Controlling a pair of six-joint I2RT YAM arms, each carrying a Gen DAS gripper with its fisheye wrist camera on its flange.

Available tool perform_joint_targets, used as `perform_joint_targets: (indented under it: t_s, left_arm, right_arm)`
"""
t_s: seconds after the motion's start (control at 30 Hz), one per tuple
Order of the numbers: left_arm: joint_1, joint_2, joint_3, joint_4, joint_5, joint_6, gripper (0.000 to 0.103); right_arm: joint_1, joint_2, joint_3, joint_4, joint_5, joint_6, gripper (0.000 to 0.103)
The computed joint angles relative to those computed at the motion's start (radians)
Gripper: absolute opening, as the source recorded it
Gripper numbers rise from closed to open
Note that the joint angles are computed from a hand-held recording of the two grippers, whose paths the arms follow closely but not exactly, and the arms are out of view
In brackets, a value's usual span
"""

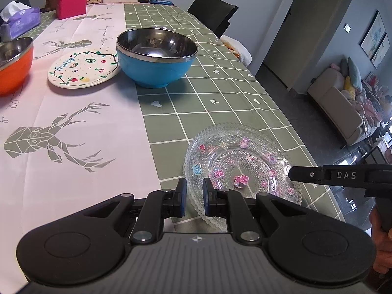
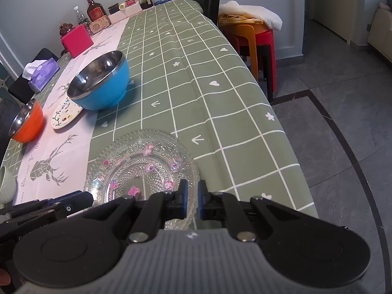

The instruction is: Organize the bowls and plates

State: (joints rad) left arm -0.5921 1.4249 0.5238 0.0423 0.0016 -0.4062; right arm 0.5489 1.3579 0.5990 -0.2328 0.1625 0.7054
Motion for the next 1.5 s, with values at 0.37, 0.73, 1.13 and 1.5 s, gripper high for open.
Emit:
perform_joint_targets:
  t_s: [0.37,0.73,1.13,1.5]
  left_arm:
    - [0.019,-0.009,-0.028,0.036,0.022,-0.017,0.015]
    - [0.009,-0.182,-0.103,-0.008,-0.065,0.036,0.032]
    - [0.117,-0.447,-0.221,-0.197,-0.018,0.156,0.041]
    - [0.426,-0.505,-0.21,-0.234,0.096,0.411,0.045]
  right_arm:
    - [0.007,-0.041,-0.021,0.007,0.026,0.015,0.008]
    - [0.056,-0.076,-0.035,0.048,0.043,-0.022,0.025]
    - [0.183,-0.063,-0.018,0.069,0.033,0.005,0.033]
    - [0.327,0.126,0.094,0.154,0.05,0.047,0.034]
